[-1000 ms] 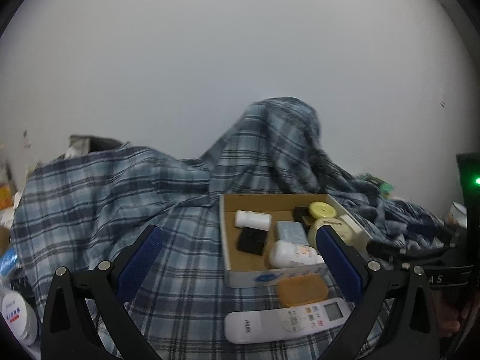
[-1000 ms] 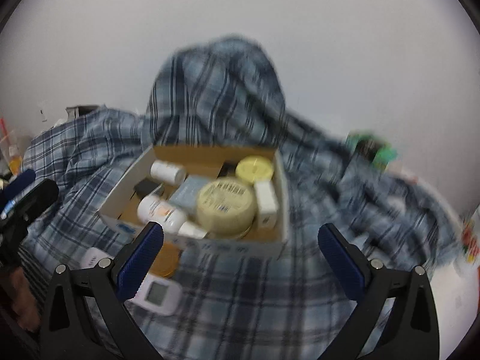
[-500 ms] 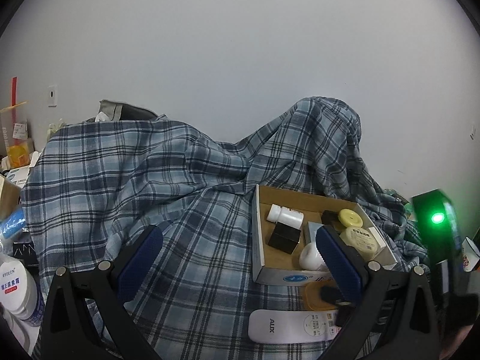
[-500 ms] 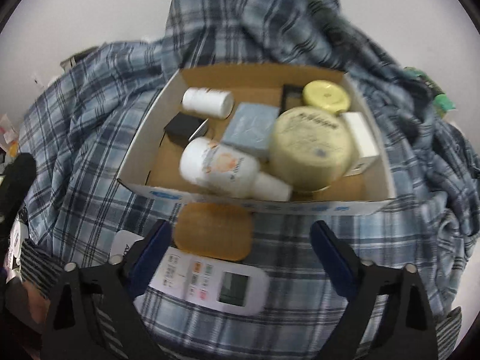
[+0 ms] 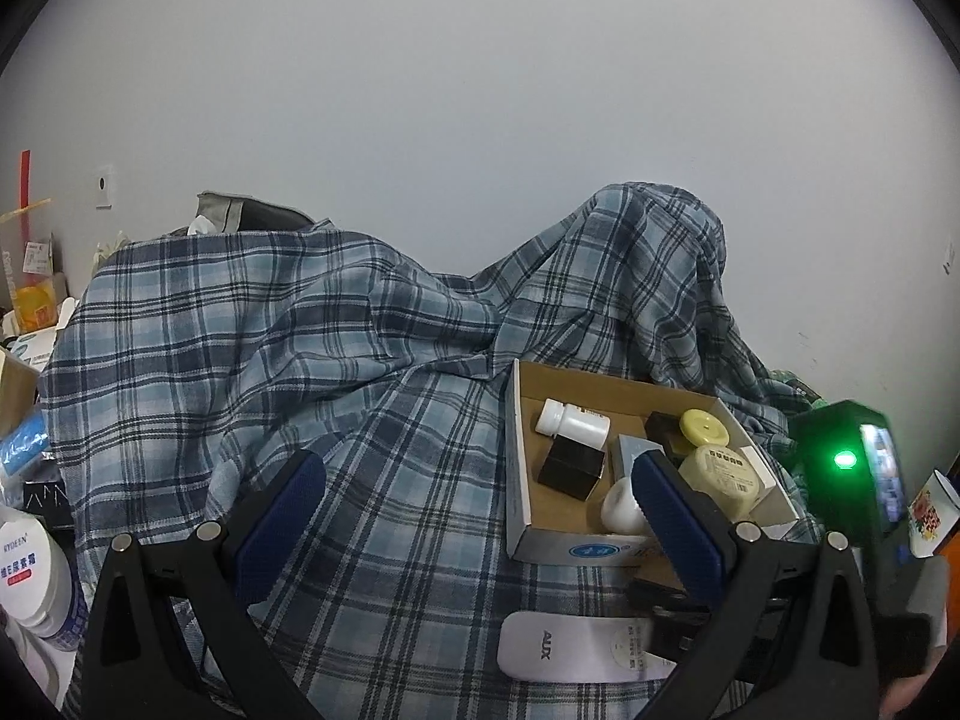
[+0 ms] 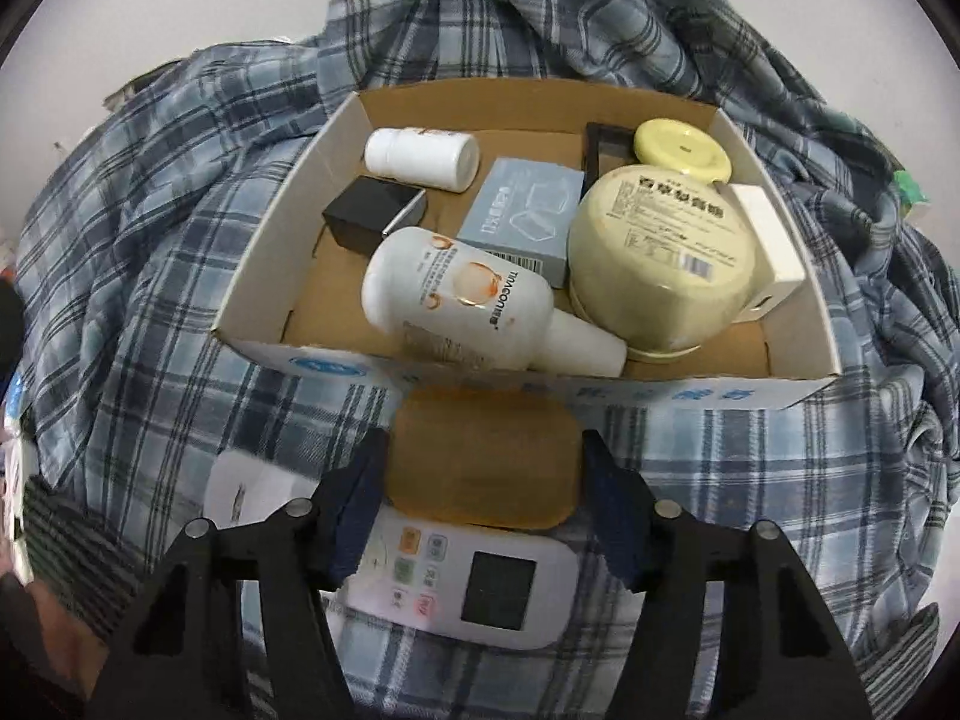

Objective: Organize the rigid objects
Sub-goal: 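Lower the right gripper onto the amber rectangular soap and close it, then grasp the white AUX remote with the left gripper while the right holds the soap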

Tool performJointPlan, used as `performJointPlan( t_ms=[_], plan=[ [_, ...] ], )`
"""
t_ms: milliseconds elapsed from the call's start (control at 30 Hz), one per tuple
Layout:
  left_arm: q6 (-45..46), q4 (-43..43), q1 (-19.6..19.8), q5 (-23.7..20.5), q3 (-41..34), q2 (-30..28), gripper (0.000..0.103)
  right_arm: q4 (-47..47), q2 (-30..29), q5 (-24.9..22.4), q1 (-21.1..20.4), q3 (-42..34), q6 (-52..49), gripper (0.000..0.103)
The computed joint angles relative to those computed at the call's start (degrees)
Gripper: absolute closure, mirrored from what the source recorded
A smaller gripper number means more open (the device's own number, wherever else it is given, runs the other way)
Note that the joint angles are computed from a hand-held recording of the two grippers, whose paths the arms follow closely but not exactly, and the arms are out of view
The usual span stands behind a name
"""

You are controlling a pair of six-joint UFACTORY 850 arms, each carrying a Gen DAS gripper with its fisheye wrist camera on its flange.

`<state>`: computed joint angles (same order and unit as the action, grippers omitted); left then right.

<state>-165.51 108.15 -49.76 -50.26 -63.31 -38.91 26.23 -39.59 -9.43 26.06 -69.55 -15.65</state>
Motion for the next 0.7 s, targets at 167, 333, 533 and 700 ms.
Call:
performJointPlan(
  t_ms=[167, 333, 533, 700],
  plan=[
    [1.7, 0.7, 0.1, 1.1, -0.7, -0.4, 0.000, 13.3, 4.4, 1.4, -2.7, 4.9, -16.0, 0.041],
    [3.5, 0.7, 0.0, 1.5, -1.4, -0.9, 0.000, 25.2, 7.0, 2.5, -5.9, 9.4, -29.0, 0.041],
    [3.6, 1.2, 0.2, 2.2, -1.5, -1.0, 0.000, 28.5, 7.0, 2.8, -8.8, 11.6, -34.5, 0.041],
    [4.4, 1.1, 0.0, 2.3, -1.8, -1.2, 0.000, 27.2, 5.5, 2.6, -9.1, 11.1, -34.0, 0.041]
  ],
)
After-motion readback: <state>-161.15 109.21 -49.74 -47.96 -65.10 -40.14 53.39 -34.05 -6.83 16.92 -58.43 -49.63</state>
